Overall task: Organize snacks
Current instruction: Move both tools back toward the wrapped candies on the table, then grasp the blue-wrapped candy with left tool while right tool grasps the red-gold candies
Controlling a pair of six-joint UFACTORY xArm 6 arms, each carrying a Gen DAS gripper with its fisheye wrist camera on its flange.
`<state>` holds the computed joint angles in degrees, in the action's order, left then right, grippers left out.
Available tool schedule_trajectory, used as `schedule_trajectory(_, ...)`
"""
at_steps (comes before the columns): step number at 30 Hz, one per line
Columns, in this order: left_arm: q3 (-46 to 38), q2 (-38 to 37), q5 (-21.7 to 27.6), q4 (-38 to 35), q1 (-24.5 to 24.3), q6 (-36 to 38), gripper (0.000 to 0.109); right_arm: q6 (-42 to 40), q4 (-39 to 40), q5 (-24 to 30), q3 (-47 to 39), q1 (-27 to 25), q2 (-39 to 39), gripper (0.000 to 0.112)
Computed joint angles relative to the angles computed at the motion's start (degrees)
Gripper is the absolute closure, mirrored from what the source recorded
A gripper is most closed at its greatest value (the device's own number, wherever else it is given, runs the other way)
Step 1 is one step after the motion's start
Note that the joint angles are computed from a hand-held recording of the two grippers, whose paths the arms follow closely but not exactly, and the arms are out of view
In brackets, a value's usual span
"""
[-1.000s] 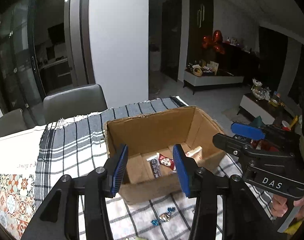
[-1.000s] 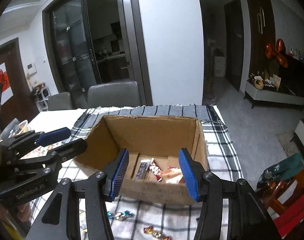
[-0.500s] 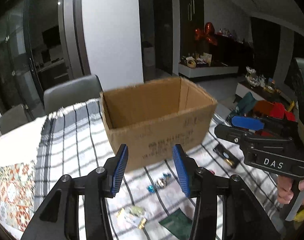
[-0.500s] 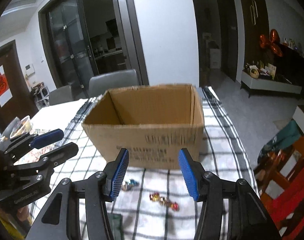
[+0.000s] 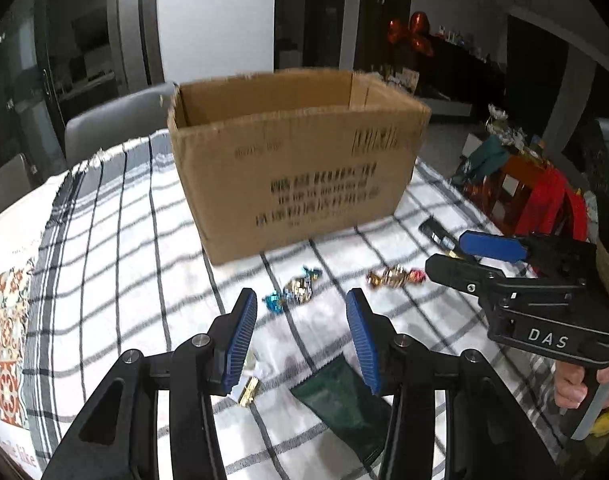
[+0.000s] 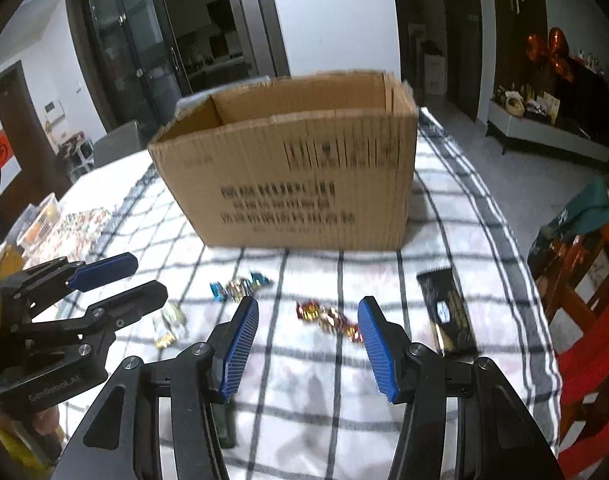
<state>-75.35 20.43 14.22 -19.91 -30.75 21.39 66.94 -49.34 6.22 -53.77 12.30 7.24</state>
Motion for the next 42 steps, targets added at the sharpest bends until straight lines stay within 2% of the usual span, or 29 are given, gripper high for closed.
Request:
schedule_trajectory(3, 0.0, 0.8, 0.8, -0.3, 0.1, 1.0, 0.063, -2.8, 3.4, -0.2, 0.7, 0.1, 0.7, 0.059)
schedule_trajectory(6, -0.7, 1.9, 1.9, 0.7, 0.1, 0.6, 0.063, -10.0, 11.5, -0.8, 1.2, 0.4, 1.9, 0.059)
schedule_trajectory(13, -5.4, 5.8, 6.8, 2.0, 0.7, 0.5, 0.063, -20.3, 21.0, 1.3, -0.4, 1.2, 4.7, 0.059)
schedule_trajectory(18, -10.8, 9.6, 10.3, 2.5, 1.2, -0.5, 0.063, -24.1, 23.4, 2.9, -2.5, 1.2, 6.6, 0.060)
schedule_trajectory(29, -18.9, 15.9, 12.6, 7.0, 0.8, -2.8, 0.063, -30.2, 24.6, 2.8, -5.4, 0.8, 9.5, 0.060)
schedule_trajectory(31, -20.6, 17.1, 13.3, 7.7, 0.7, -3.6, 0.063, -34.5, 28.6, 2.2, -5.6, 1.0, 10.0, 0.060)
schedule_trajectory(36, -24.0, 19.6, 14.6, 8.7, 0.7, -5.5, 0.063, -37.8, 30.7, 2.4, -7.1, 1.3, 11.2, 0.060)
schedule_trajectory(37, -24.7, 20.0, 15.0, 8.8, 0.7, -5.9, 0.063, -38.4, 31.1, 2.6, -7.5, 1.3, 11.5, 0.060)
schedule_trajectory(39, -25.8, 20.8, 15.7, 8.6, 0.8, -5.9, 0.064, -42.0, 34.7, 3.1, -8.1, 1.7, 12.1, 0.068)
schedule_trajectory(42, -26.8, 21.7, 16.2, 9.5, 0.8, -6.4, 0.066, -42.4, 34.9, 3.6, -8.7, 1.8, 12.8, 0.069)
